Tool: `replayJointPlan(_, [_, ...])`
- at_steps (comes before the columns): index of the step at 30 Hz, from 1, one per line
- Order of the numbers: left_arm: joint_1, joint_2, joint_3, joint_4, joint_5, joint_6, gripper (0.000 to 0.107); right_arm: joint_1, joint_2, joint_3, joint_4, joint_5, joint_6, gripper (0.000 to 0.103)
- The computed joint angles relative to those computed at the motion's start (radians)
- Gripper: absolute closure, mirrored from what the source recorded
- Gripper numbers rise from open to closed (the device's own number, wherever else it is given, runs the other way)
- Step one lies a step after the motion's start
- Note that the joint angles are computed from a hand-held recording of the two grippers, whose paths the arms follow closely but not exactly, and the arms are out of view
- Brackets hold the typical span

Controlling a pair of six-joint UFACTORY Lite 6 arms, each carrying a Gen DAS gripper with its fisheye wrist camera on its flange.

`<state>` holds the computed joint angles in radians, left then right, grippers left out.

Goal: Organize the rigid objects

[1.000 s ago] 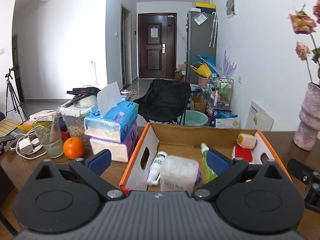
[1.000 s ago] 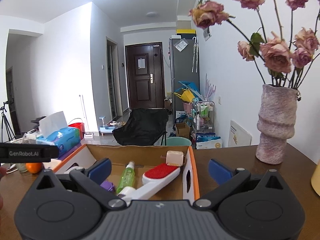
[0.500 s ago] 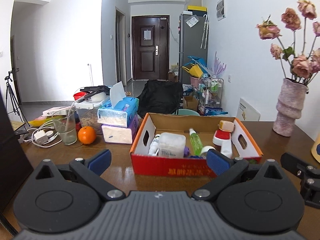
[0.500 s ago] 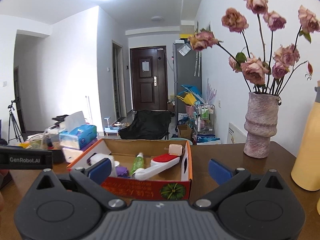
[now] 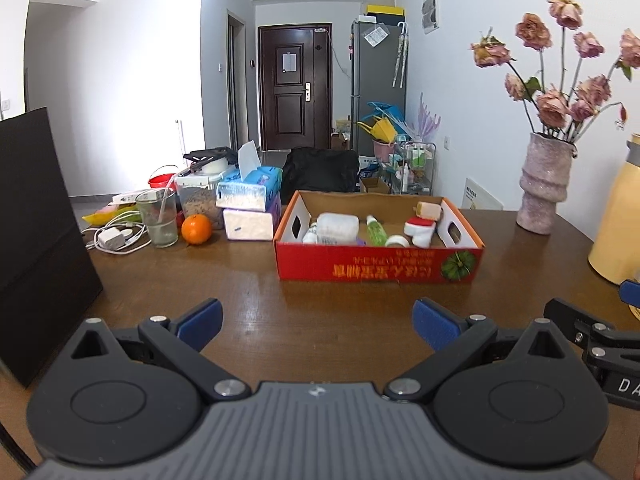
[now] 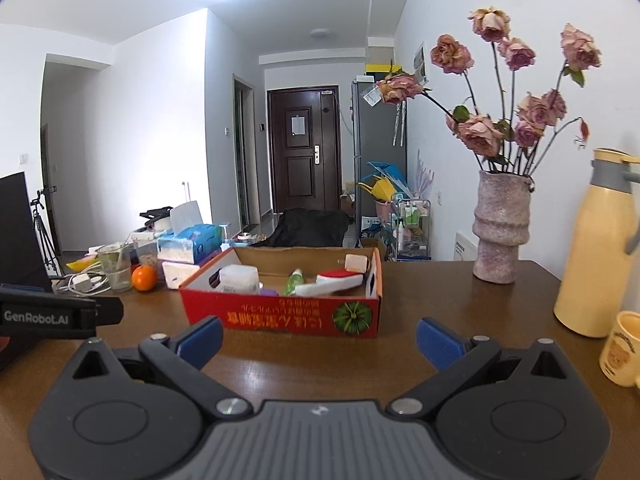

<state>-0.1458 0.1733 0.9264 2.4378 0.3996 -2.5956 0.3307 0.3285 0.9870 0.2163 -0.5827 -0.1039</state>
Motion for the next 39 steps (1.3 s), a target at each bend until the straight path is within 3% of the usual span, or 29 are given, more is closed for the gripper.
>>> replayJointPlan(8, [-0.083,-0.227,-0.271,-0.089,0.059,0.04,0.004,0.067,-0.284,-0.35,0.117,-0.091,-0.054,0.0])
replayJointPlan(17, [-0.195,-0.419,-0.459,-0.233,0.114,0.125,0.004,0.106,-0.49,-0.55,0.149,-0.091,-0.092,0.0])
replayJointPlan(27, [-0.268,-0.5,-0.51,-0.352,0.148,0.213,0.004,0.145,-0.59,-0.631,0.213,-0.1,-0.14,0.0])
replayJointPlan(39, [-0.283,-0.511,-0.517,-0.374,0.154,0.229,0.004,0.148,-0.602,-0.635,0.219,-0.093,-0.149,0.0])
